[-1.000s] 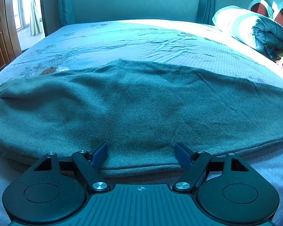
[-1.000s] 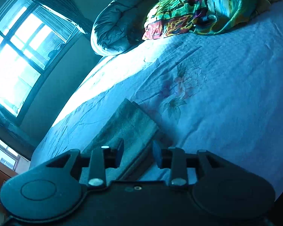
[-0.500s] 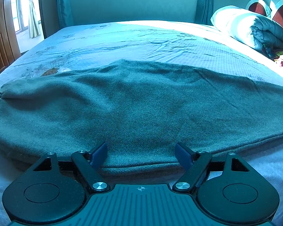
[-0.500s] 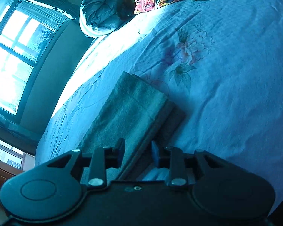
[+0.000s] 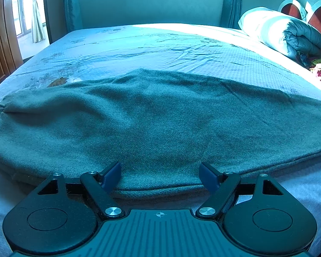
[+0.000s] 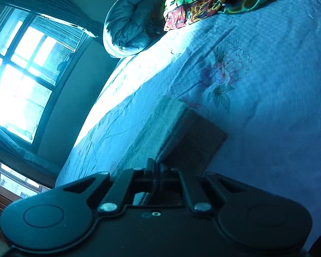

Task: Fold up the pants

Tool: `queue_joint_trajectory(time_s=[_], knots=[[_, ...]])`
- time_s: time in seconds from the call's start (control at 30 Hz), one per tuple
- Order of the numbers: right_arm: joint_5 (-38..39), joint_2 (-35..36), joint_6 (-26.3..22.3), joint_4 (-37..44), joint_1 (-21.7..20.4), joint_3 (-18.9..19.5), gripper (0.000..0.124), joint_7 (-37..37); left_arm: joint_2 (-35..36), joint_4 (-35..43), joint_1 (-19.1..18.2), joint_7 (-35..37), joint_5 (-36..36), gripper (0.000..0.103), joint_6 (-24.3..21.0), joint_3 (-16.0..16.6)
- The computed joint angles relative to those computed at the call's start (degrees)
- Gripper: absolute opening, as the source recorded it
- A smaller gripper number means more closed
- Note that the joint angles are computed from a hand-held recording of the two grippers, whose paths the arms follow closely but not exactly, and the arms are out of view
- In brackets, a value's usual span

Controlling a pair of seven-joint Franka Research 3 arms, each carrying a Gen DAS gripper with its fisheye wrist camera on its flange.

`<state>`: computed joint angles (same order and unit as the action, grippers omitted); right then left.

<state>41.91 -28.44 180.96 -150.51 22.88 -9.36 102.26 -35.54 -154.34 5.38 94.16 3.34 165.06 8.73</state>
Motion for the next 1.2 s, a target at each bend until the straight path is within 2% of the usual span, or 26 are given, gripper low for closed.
queue_joint_trajectory(time_s=[0.03, 0.07, 0.1, 0.13, 0.17, 0.2, 0.23, 0.27, 0.3, 0.37, 0.4, 0.43, 0.47, 0.5, 0.53, 0.6, 0.63, 0.73, 0.83, 0.97, 1.03, 1.07, 1.1, 1.13, 1.17, 1.2], knots=[[2.43, 1.57, -3.9, 0.93, -1.78, 0.67, 0.0, -1.76, 0.31, 0.05, -0.2, 0.52, 0.05, 0.08, 0.16, 0.34], [8.88, 2.19, -4.69, 1.61, -1.57, 0.6, 0.0, -7.18, 0.5, 0.2, -0.4, 0.83, -0.09, 0.08, 0.03, 0.57], [13.45, 2.01, -4.21, 1.79, -1.67, 1.01, 0.0, -10.83, 0.5, 0.38, -0.69, 1.26, -0.34, 0.08, -0.22, 0.96], [14.01, 1.24, -3.08, 1.22, -3.79, 3.41, 0.001, -10.68, 0.4, 0.42, -0.48, 1.34, -0.4, 0.08, -0.25, 0.91], [10.54, 0.49, -2.27, 0.26, -7.9, 7.35, 0.004, -6.92, 0.2, 0.3, 0.49, 1.13, 0.07, 0.08, -0.07, 0.39], [3.06, -0.97, -1.36, -1.38, -12.9, 11.78, 0.011, -0.54, -0.11, 0.06, 2.07, 0.56, 0.95, 0.08, 0.41, -0.52], [-4.65, -2.32, -0.93, -2.65, -16.17, 14.21, 0.011, 5.33, -0.42, -0.34, 3.22, -0.01, 1.59, 0.08, 1.38, -1.03], [-8.36, -3.25, -0.62, -3.14, -17.43, 15.42, 0.011, 7.18, -0.76, -0.8, 4.44, -0.52, 2.34, 0.08, 2.5, -1.38], [-8.35, -3.46, -0.96, -2.67, -16.7, 15.52, 0.012, 5.01, -0.59, -0.76, 5.9, -0.85, 3.41, 0.08, 2.84, -1.79], [-9.12, -2.42, -1.27, -1.1, -9.79, 10.77, 0.014, -0.47, 0.16, -0.52, 5.48, 0.49, 4.24, 0.08, 2.48, -0.47], [-7.53, -1.06, -3.24, 1.14, -6.91, 9.93, 0.016, -5.61, 0.83, -0.33, 5.11, 1.62, 4.64, 0.08, 2.19, 0.13], [-9.91, 0.43, -6.01, 3.13, -6.03, 10.18, 0.019, -6.73, 1.29, -0.24, 5.0, 2.18, 4.8, 0.081, 2.28, 0.31], [-16.3, 2.23, -10.11, 5.37, -7.15, 11.56, 0.022, -4.07, 1.53, 0.07, 4.93, 2.39, 4.71, 0.082, 2.01, 0.37], [-23.56, 4.79, -16.04, 8.61, -10.28, 14.84, 0.036, -0.28, 1.45, 0.72, 4.3, 2.99, 4.23, 0.082, 1.04, 0.95], [-26.8, 6.66, -18.87, 10.5, -11.48, 16.54, 0.057, 0.79, 1.33, 1.0, 4.0, 3.65, 3.94, 0.082, 1.15, 1.44], [-37.63, 8.43, -21.43, 13.49, -16.07, 22.42, 0.063, 3.96, 1.63, 1.34, 6.77, 3.57, 5.44, 0.082, 2.84, 0.22], [-39.65, 8.58, -19.68, 13.82, -15.78, 22.8, 0.055, 4.67, 2.03, 1.84, 7.55, 3.89, 5.84, 0.082, 3.31, 0.61], [-31.6, 10.9, -14.15, 16.2, -7.07, 17.58, 0.053, -3.2, 4.89, 4.19, 10.82, 4.11, 6.63, 0.082, 5.28, 1.87], [-18.88, 17.49, -13.51, 24.15, 4.43, 11.19, 0.053, -19.91, 9.04, 7.3, 15.61, 3.17, 8.24, 0.082, 7.24, 2.01], [-10.65, 29.78, -16.73, 40.35, 6.82, 13.77, 0.053, -31.46, 14.01, 11.67, 19.46, 2.18, 8.0, 0.082, 8.85, 3.94], [-15.08, 37.27, -19.92, 50.36, 5.74, 16.68, 0.053, -29.85, 17.12, 14.49, 24.67, -0.94, 10.16, 0.082, 8.68, 1.98], [-16.63, 40.73, -21.9, 55.13, 6.69, 16.47, 0.053, -29.24, 18.11, 15.44, 25.95, -2.0, 10.66, 0.082, 8.54, 1.76], [-19.06, 44.41, -23.77, 60.13, 7.04, 17.03, 0.052, -27.93, 19.52, 16.8, 26.1, -2.9, 10.84, 0.082, 8.2, 2.84], [-20.9, 47.88, -26.18, 65.14, 7.36, 17.46, 0.051, -26.81, 20.98, 18.24, 24.24, -1.77, 8.48, 0.082, 7.64, 5.6], [-22.68, 51.18, -28.46, 69.88, 7.87, 17.64, 0.049, -25.73, 21.71, 19.28, 20.39, 2.76, 2.09, 0.082, 6.43, 9.27], [-24.71, 54.54, -30.58, 74.69, 8.74, 17.49, 0.046, -24.46, 22.55, 20.78, 15.38, 9.7, -7.95, 0.082, 4.42, 13.76]])
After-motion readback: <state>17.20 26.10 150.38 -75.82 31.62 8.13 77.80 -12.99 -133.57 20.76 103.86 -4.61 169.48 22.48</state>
